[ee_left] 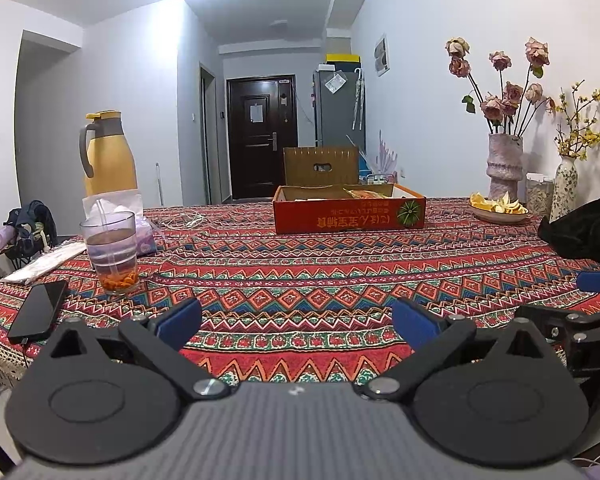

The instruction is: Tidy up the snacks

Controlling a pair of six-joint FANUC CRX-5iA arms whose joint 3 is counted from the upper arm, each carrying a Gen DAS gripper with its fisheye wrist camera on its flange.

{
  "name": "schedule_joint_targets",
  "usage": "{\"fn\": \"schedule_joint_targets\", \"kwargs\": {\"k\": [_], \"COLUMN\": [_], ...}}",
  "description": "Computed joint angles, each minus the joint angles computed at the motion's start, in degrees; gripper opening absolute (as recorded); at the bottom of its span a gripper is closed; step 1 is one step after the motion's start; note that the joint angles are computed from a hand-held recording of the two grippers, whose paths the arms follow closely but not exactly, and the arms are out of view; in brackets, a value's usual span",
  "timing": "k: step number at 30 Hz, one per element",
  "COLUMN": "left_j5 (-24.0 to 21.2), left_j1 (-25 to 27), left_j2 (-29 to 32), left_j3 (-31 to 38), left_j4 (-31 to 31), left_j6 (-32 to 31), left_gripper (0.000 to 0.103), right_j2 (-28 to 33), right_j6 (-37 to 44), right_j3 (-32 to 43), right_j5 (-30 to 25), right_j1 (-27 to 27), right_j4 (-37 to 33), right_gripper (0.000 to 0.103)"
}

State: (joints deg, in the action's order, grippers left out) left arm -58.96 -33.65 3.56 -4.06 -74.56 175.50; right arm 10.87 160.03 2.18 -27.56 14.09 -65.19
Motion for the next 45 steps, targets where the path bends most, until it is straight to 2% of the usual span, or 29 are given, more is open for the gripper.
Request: {"fn": "schedule_joint_targets", "kwargs": {"k": [45], "left_j5": [0.2], "left_j1": [-0.4], "left_j2": [-0.1], "left_j3": [-0.4], "left_j4": [-0.3], "left_j6": [0.5], "left_gripper": [0.103], "right_j2": [0.0], "right_j6": [0.2], "right_j3": [-0.4], "right_j5": [0.3], "right_j1": [0.3], "right_j4": [0.6], "right_gripper": [0.103]}}
